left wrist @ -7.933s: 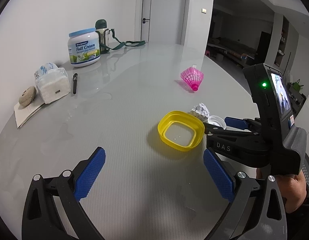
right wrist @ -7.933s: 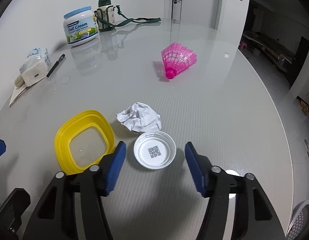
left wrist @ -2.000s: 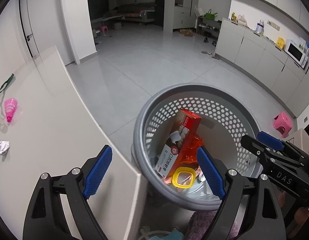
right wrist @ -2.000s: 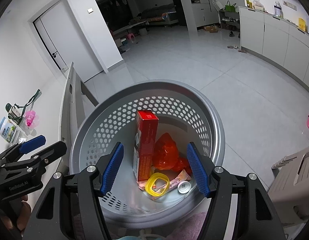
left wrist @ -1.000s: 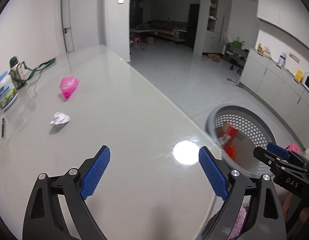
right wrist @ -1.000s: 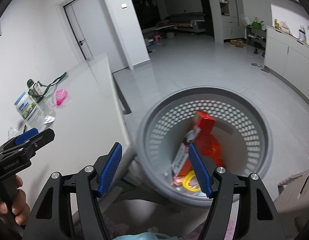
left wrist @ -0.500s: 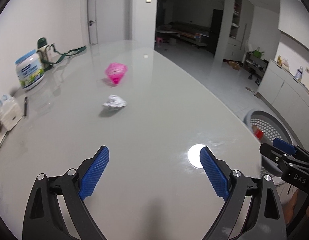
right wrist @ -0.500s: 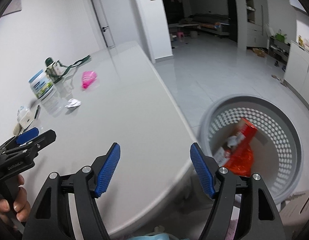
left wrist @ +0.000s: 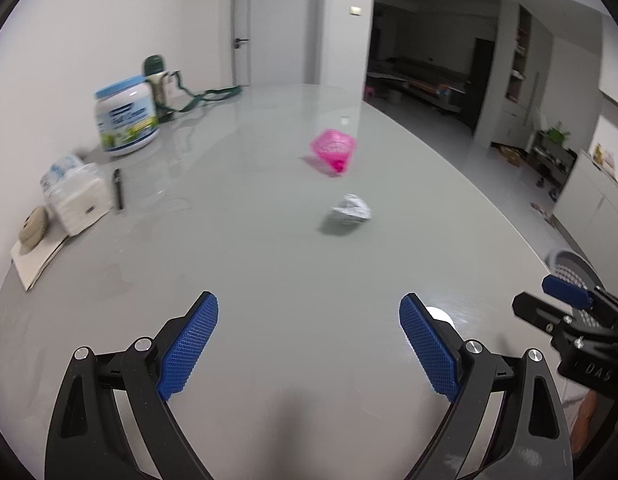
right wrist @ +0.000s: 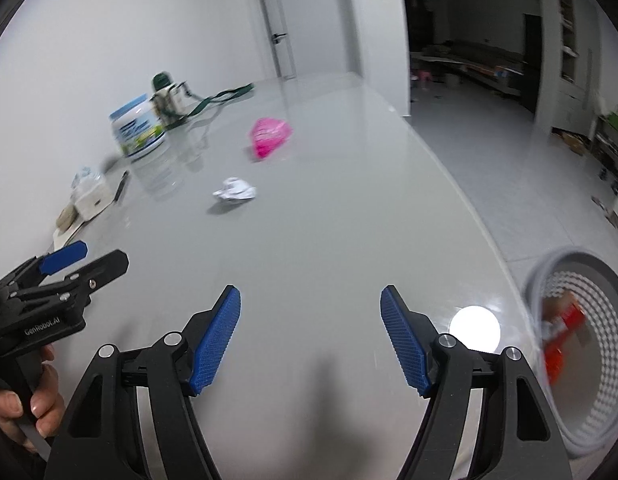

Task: Collect trash
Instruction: 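Move both open tools back toward the table, then lower the right tool onto the crumpled white foil ball and close on it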

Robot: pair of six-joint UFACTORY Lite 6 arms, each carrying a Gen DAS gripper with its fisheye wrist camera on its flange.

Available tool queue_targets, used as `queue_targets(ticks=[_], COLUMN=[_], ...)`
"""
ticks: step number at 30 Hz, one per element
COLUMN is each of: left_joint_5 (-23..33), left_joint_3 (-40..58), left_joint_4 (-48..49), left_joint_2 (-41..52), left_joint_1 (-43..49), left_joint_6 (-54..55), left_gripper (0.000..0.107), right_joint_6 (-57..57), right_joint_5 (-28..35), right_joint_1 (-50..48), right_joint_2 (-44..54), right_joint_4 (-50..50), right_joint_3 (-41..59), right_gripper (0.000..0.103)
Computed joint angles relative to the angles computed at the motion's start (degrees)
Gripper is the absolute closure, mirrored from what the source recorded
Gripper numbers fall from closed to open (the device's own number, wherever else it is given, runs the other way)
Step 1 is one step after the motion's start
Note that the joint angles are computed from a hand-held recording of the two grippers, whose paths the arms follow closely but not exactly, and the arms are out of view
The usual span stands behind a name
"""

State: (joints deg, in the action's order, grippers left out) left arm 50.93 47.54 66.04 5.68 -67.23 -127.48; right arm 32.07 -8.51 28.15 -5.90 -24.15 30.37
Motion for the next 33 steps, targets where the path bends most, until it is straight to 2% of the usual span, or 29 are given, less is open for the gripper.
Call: queue_targets(ticks=[5,8,14,17,20,22,25,27,33], left_joint_5=[-0.6,-0.9,-3.3,-4.6,-5.7,-6.6,-7.8,-8.0,-9.3], left_joint_3=[-6.0,-8.5,-11.8,-13.3,-13.7,-14.3,-15.1,-15.2,-15.4], left_joint_4=[0.9,1.7,3.8,4.8,5.2,6.0,6.7,6.9,7.7], left_joint_2=[-4.7,-6.6,-8.0,-8.6,-8.7,-8.8,-9.2,-9.2,-9.0], left_joint_1=[3.1,4.6,8.8,10.2,10.8,11.4,12.2,12.1,12.4], left_joint_6=[-1.9,-2.8,-3.9,-5.3,-5.8,-6.6,-7.2,-7.6,-8.6], left_gripper=[0.017,0.017,0.017,0.017,0.017,0.017,0.017,0.017,0.017], right_joint_6=[-15.4,-21.0,-17.0,-22.7,-19.5,-23.1,-32.6,-34.5,-25.7], right_joint_5=[0.5,0.9,4.6,8.0,11.7,13.6,18.4,20.5,22.8], right_joint_1=[5.7,7.6,9.1,9.4,9.4,9.2,8.1,7.8,8.9], right_joint_2=[9.2,14.5,27.2,34.2,40.8,44.2,50.6,53.4,58.3], right_joint_4=[16.4,21.7,16.5,21.2,17.1,20.1,29.6,31.5,21.8], right_joint_3=[8.2,13.4,28.3,37.2,46.0,50.9,60.2,64.4,71.3], right_gripper=[0.033,0.033,0.033,0.034,0.034,0.034,0.034,0.034,0.034])
